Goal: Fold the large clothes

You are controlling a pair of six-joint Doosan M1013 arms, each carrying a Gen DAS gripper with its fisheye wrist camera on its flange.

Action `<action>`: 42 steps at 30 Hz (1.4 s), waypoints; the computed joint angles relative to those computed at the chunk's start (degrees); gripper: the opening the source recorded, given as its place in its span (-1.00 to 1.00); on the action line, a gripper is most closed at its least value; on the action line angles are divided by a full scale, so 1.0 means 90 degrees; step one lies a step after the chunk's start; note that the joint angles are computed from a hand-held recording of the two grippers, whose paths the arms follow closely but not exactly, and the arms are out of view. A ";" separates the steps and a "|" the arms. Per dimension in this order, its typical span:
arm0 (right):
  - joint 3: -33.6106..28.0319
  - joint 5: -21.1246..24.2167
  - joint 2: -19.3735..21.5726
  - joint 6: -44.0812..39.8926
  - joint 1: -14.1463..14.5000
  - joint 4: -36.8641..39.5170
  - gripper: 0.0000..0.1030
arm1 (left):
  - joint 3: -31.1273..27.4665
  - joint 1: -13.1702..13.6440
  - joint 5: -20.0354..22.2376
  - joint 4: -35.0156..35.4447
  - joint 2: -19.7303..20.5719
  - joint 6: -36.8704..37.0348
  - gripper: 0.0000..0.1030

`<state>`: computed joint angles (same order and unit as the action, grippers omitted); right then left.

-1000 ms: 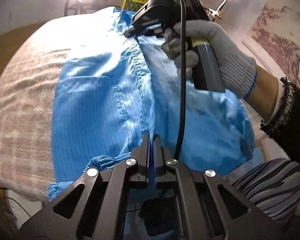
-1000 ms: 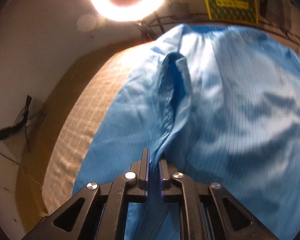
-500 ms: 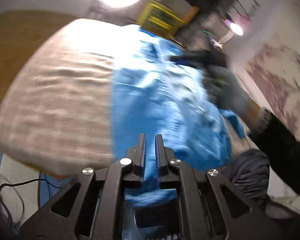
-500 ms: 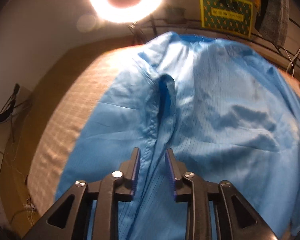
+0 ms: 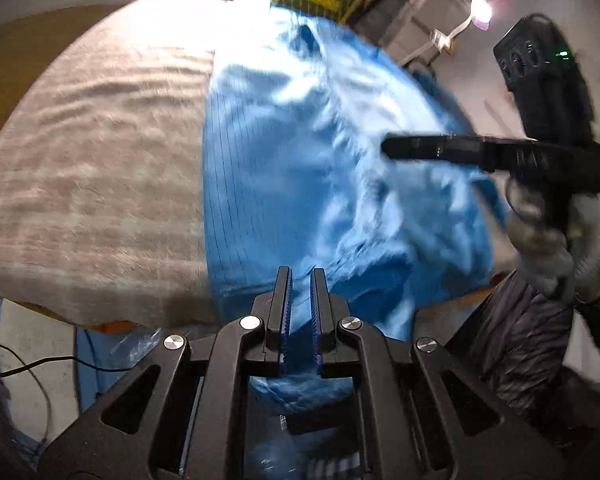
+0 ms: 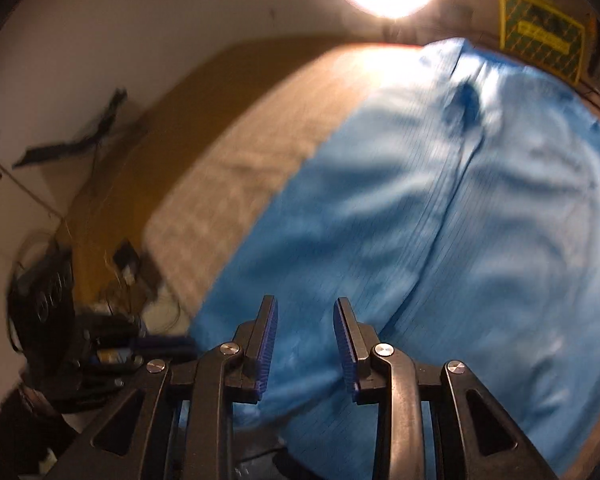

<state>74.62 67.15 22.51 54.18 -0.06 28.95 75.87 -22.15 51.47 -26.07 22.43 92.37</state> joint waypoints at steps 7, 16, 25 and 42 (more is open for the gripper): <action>0.0951 -0.0302 -0.0281 0.0607 -0.0028 -0.0181 -0.50 | -0.0061 -0.0096 0.0185 0.0943 -0.0015 -0.0818 -0.90; 0.1550 -0.1328 -0.1232 -0.0111 -0.0292 0.0292 -0.30 | -0.0316 -0.0166 -0.1234 0.1100 -0.0432 -0.1221 -0.89; 0.1805 -0.1991 -0.2052 0.0597 -0.0811 0.0319 0.06 | -0.0675 -0.0478 -0.1155 0.0436 -0.0173 -0.0522 -0.52; 0.1711 -0.2302 -0.1957 0.0447 -0.3343 0.1615 0.31 | -0.1496 -0.1349 -0.0598 0.0270 0.0568 -0.0632 -0.42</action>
<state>90.02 46.44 4.90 58.20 -30.15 43.48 62.40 -34.29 46.09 -23.64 27.55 86.67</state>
